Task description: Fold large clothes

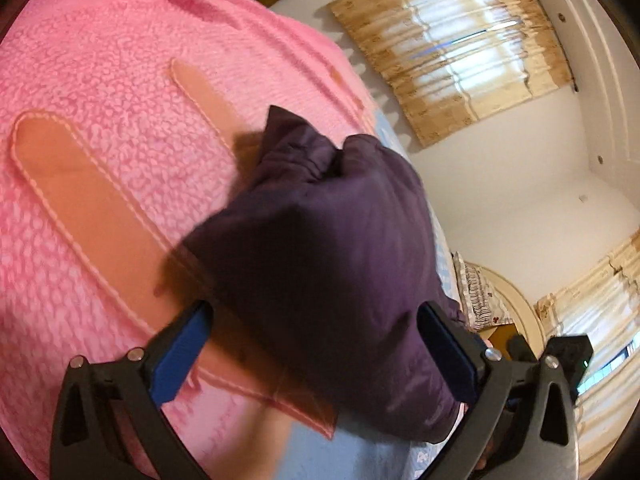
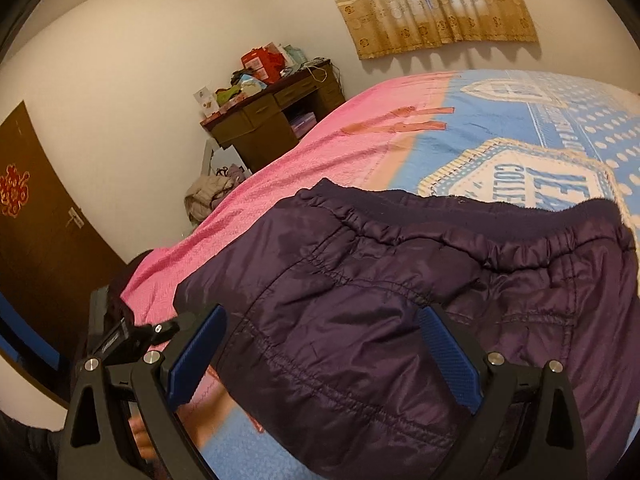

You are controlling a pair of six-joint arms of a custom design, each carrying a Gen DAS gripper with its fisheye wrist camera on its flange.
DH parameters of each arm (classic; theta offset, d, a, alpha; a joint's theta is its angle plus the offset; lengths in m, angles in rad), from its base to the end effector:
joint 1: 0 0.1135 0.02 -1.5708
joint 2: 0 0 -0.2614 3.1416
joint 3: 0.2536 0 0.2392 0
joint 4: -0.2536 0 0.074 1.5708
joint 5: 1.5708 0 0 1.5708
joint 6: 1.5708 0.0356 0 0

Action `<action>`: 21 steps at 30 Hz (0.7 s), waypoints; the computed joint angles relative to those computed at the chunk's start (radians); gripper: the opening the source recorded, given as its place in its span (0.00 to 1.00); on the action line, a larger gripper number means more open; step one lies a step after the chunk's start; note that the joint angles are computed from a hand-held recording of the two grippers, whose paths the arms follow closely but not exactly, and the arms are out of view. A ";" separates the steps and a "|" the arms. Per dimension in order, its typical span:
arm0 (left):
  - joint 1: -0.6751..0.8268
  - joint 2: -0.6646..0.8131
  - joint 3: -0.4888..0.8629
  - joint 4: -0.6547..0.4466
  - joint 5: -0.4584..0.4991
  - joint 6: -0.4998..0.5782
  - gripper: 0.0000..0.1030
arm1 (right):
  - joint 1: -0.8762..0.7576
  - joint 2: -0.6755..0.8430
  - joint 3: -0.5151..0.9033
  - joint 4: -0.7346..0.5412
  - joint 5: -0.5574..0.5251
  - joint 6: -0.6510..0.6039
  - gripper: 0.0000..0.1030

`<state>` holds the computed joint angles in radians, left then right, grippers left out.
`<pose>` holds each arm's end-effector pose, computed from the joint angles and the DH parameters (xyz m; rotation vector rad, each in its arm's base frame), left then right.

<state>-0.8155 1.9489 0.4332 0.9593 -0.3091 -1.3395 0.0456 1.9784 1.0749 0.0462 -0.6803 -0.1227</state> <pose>0.2004 -0.1970 0.0716 -0.7681 2.1150 -0.9318 0.3792 0.0397 0.1319 -0.4952 2.2645 0.7797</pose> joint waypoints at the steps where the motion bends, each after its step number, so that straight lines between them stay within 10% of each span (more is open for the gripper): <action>1: 0.033 0.038 0.030 0.013 0.028 0.018 1.00 | 0.001 0.011 0.004 0.009 -0.001 0.007 0.95; 10: 0.216 0.130 0.251 -0.107 0.079 0.027 0.98 | -0.006 0.128 0.022 0.095 0.097 0.032 0.95; 15: 0.173 0.074 0.230 -0.070 0.047 0.199 0.37 | 0.011 0.117 -0.054 0.212 0.140 0.005 0.95; 21: 0.062 -0.101 0.382 -0.316 -0.098 0.527 0.30 | -0.120 -0.002 -0.184 0.381 -0.028 0.101 0.95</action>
<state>-0.7534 1.8477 0.8157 0.6432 -0.4069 -0.8120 -0.0746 1.9763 0.8910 0.4274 -0.7084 -0.0216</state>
